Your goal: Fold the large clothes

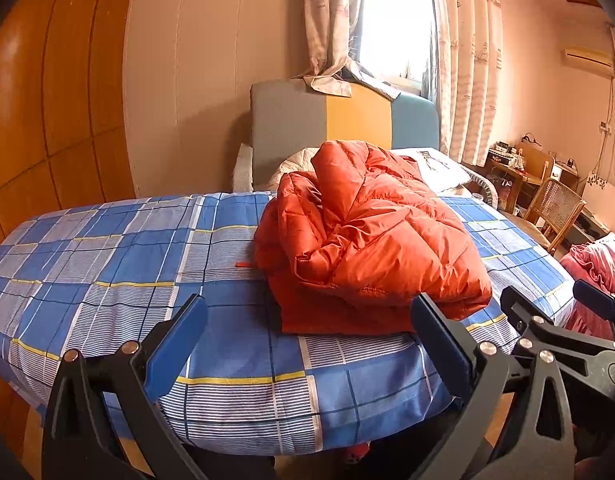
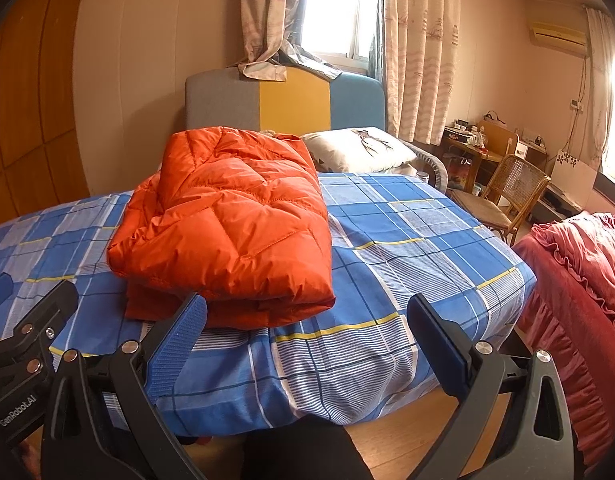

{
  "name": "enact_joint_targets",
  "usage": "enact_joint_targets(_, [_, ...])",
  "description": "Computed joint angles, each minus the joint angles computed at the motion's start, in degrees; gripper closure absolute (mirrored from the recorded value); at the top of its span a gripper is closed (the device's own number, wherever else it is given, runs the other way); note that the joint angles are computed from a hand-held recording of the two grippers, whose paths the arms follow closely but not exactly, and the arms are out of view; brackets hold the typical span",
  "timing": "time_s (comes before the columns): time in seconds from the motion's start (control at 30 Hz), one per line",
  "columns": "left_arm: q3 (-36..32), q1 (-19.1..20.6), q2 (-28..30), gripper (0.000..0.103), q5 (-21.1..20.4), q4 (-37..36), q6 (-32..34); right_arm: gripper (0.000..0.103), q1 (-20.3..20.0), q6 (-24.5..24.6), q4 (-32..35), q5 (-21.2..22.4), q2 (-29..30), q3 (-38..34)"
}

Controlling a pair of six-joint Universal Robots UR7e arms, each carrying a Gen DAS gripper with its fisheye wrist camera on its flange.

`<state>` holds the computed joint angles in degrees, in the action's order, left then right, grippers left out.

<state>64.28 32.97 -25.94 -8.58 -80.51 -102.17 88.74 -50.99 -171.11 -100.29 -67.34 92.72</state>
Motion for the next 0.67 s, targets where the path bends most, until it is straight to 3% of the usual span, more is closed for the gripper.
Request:
enact_joint_targets(0.17, [-0.3,0.06,0.23,0.002,-0.43,0.26,0.04,0.003,0.06,-0.2,0.13,-0.47,0.1,-0.01])
enact_joint_targets(0.3, [-1.57,0.12,0.66,0.002,-0.66,4.53,-2.9,0.003,0.06,-0.38,0.37,-0.75,0.22,0.02])
enact_joint_targets(0.43, [1.44,0.32,-0.22,0.002,-1.1,-4.66,2.75,0.003,0.02,-0.06,0.74,-0.79,0.18,-0.02])
enact_joint_targets(0.57, [1.78,0.58,-0.67,0.002,-1.8,-3.47,-0.17,0.003,-0.12,0.17,0.93,-0.66,0.4,-0.37])
enact_joint_targets(0.67, [0.23,0.7,-0.42,0.002,-2.01,3.17,-5.54,0.003,-0.15,-0.08,1.35,-0.68,0.57,-0.66])
